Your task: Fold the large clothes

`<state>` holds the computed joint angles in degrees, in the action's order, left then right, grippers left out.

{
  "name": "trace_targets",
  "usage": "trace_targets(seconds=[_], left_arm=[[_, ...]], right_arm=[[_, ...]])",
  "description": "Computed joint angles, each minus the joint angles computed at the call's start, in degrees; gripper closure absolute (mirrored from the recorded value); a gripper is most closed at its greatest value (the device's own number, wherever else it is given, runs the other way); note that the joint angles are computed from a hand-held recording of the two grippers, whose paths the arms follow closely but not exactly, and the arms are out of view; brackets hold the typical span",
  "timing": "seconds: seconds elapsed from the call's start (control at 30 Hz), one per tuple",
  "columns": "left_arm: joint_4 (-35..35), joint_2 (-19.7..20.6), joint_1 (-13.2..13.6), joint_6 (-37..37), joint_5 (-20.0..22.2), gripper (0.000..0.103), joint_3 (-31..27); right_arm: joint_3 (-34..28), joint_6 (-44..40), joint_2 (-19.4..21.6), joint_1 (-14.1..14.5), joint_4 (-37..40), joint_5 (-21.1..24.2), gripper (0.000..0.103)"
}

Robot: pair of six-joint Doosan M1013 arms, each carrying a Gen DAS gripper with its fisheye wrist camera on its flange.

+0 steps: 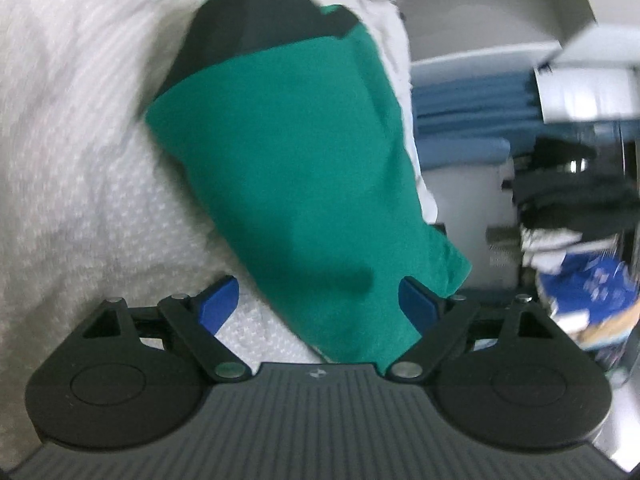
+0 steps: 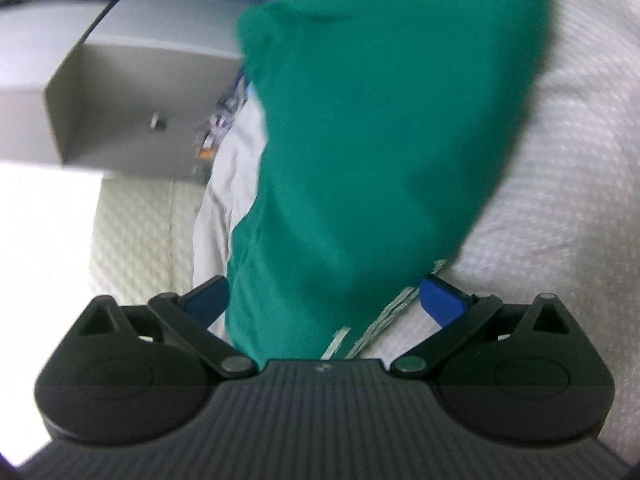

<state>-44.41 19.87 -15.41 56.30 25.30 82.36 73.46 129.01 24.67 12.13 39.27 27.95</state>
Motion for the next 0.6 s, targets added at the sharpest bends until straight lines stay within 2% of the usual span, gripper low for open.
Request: trace_targets(seconds=[0.1, 0.17, 0.2, 0.3, 0.33, 0.4, 0.43, 0.47, 0.53, 0.57, 0.6], left_arm=[[-7.72, 0.18, 0.48, 2.90, -2.90, 0.012, 1.50], [-9.79, 0.46, 0.64, 2.17, -4.34, 0.012, 2.10], [-10.05, 0.63, 0.70, 1.20, -4.82, 0.013, 2.23], [-6.38, 0.91, 0.46, -2.55, -7.70, 0.014, 2.11], [-2.97, 0.98, 0.26, -4.56, -8.89, 0.021, 1.94], [9.58, 1.33, 0.03, -14.06, -8.32, 0.037, 0.68], [12.73, 1.64, -0.03, -15.87, -7.72, 0.048, -0.02], [16.53, 1.81, -0.21, -17.70, -7.01, 0.054, -0.70], [23.69, 1.63, -0.79, -20.49, -7.36, 0.074, -1.32], [28.11, 1.47, -1.15, -22.49, -7.66, 0.077, -1.62], [32.26, 1.15, -1.48, -24.77, -8.10, 0.086, -1.61]], right_arm=[[0.29, 3.82, 0.44, 0.16, -0.47, -1.03, 0.000], [0.14, 8.87, 0.62, 0.56, -6.58, -2.08, 0.000], [-0.36, 13.05, 0.96, 0.78, -10.89, -2.15, 0.001], [-1.16, 19.32, 1.79, 0.97, -16.51, -3.26, 0.003], [-1.40, 21.31, 1.95, 1.14, -18.91, -3.46, 0.010], [-1.98, 24.51, 2.04, 1.28, -23.36, -1.77, 0.027], [-2.04, 24.19, 1.99, 1.26, -23.72, -1.60, 0.035], [-2.02, 23.84, 1.95, 1.25, -23.97, -1.75, 0.040], [-1.96, 21.90, 1.65, 1.35, -25.17, -1.79, 0.058], [-2.37, 20.72, 1.66, 1.49, -26.20, -1.45, 0.062], [-2.33, 19.01, 1.42, 1.46, -26.73, -1.53, 0.069]])
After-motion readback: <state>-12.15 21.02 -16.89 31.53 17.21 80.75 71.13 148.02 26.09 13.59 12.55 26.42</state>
